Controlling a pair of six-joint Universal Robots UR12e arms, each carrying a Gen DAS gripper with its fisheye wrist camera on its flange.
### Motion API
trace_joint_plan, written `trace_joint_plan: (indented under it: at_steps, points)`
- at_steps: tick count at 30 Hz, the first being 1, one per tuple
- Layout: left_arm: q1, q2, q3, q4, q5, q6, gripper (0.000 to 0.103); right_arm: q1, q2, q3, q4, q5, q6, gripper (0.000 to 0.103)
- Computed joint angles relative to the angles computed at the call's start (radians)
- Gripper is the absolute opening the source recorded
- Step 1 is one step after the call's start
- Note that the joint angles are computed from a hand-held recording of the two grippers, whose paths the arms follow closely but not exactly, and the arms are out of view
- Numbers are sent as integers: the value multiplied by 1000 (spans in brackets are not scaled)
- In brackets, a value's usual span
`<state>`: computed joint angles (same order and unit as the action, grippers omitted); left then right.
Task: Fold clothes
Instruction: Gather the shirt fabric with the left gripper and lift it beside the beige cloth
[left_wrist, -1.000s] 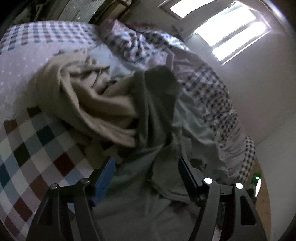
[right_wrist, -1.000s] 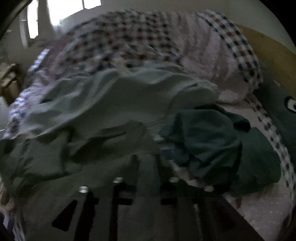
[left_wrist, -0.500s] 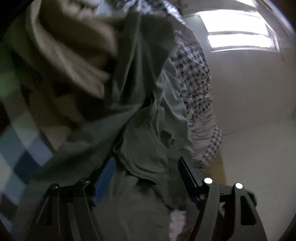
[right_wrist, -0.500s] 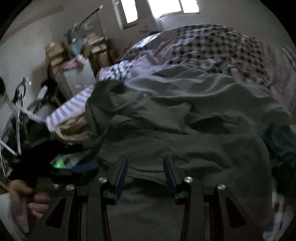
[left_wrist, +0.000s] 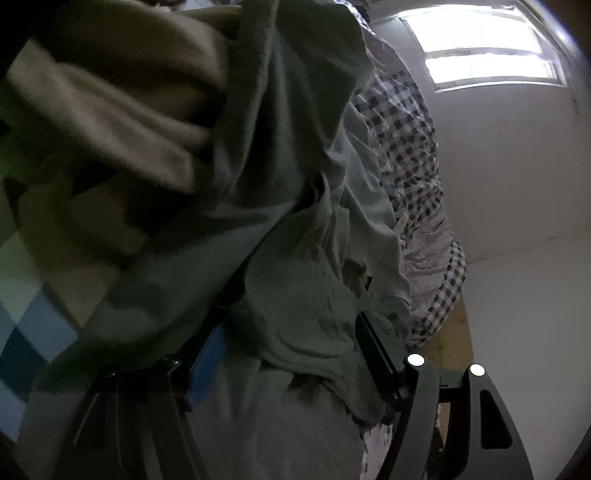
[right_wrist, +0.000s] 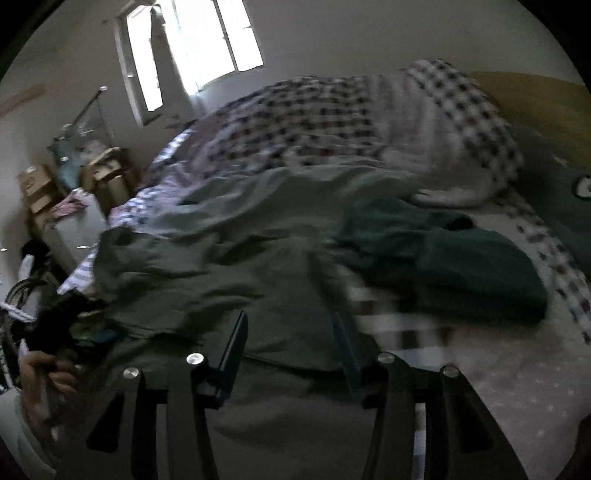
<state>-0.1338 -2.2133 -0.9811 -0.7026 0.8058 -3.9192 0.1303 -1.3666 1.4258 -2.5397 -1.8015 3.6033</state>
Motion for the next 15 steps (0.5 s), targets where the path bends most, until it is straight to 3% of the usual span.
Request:
trace_joint_plan:
  at_steps: [2, 5, 8, 12, 15]
  points:
    - [-1, -2, -3, 25, 10, -17, 71, -15, -22, 33, 11, -3, 20, 51]
    - [-4, 10, -14, 22, 54, -21, 62, -32, -37, 57, 40, -7, 33, 51]
    - [-8, 20, -28, 37, 86, -36, 61, -41, -50, 75, 41, -9, 32, 51]
    - [-10, 3, -3, -7, 26, -11, 61, -48, -59, 89, 37, -8, 38, 51]
    - [-7, -3, -10, 18, -39, -65, 61, -47, -57, 89, 41, -2, 28, 51]
